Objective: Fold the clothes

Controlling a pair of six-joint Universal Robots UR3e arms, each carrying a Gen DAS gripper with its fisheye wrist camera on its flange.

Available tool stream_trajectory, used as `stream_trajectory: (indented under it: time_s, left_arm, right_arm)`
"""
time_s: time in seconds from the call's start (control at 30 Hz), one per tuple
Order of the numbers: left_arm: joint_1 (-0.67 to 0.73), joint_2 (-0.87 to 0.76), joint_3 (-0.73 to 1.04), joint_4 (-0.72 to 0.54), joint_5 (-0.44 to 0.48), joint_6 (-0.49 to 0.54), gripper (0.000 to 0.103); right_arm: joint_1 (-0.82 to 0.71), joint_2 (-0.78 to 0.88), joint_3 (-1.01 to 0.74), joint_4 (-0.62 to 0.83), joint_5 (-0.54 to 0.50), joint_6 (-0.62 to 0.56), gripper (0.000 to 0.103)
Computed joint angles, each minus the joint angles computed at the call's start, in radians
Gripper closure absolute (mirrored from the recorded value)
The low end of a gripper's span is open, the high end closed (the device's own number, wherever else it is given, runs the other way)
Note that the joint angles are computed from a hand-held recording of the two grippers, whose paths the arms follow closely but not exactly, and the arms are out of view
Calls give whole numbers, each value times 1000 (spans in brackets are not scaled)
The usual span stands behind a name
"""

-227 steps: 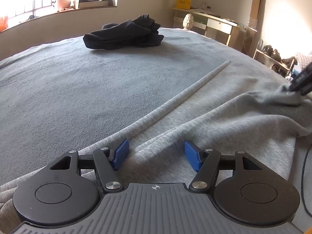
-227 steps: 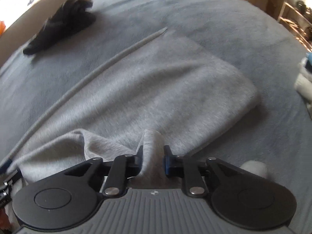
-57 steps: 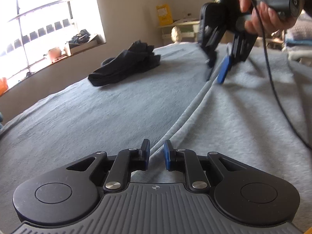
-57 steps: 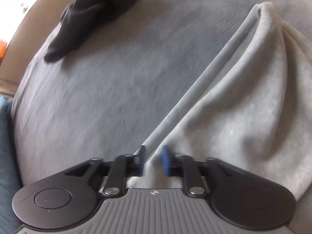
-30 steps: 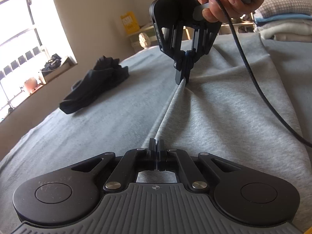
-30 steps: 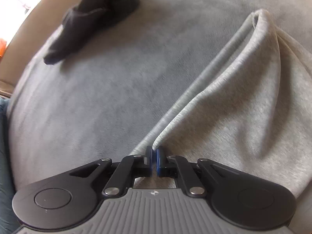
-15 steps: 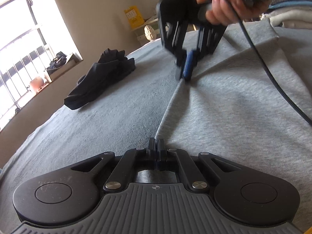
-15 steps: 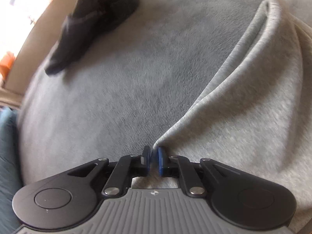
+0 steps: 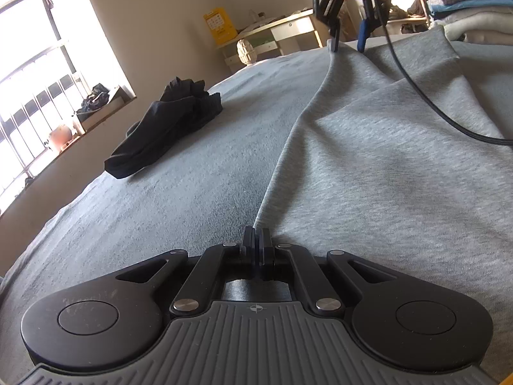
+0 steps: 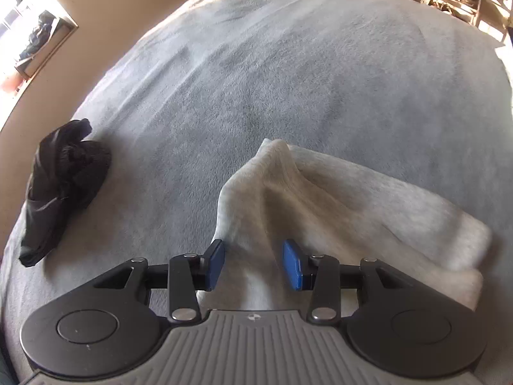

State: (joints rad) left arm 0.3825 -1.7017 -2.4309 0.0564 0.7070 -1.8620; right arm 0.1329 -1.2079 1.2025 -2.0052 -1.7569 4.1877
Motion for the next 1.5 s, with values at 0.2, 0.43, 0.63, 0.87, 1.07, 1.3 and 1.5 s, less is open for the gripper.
stream_trajectory:
  time_s: [0.2, 0.43, 0.63, 0.87, 1.07, 1.3, 1.5]
  left_arm:
    - [0, -9, -6, 21, -4, -5, 103]
    - [-2, -24, -10, 47, -5, -7, 103]
    - [0, -32, -21, 78, -5, -5, 103]
    - [3, -33, -20, 76, -10, -4, 103]
    - [1, -34, -23, 89, -7, -7, 103]
    - [-8, -42, -22, 110, 3, -13, 103]
    - [-10, -47, -31, 134, 7, -13, 103]
  right_arm:
    - [-4, 95, -89, 28, -46, -3, 60]
    - [-1, 40, -2, -64, -89, -53, 60]
    - [8, 178, -213, 100, -109, -145, 70]
    - [72, 142, -144, 31, -284, -46, 98]
    - [71, 283, -311, 93, -305, -2, 97]
    - [46, 349, -311, -63, -251, -57, 71]
    - [34, 91, 15, -311, -323, -132, 49]
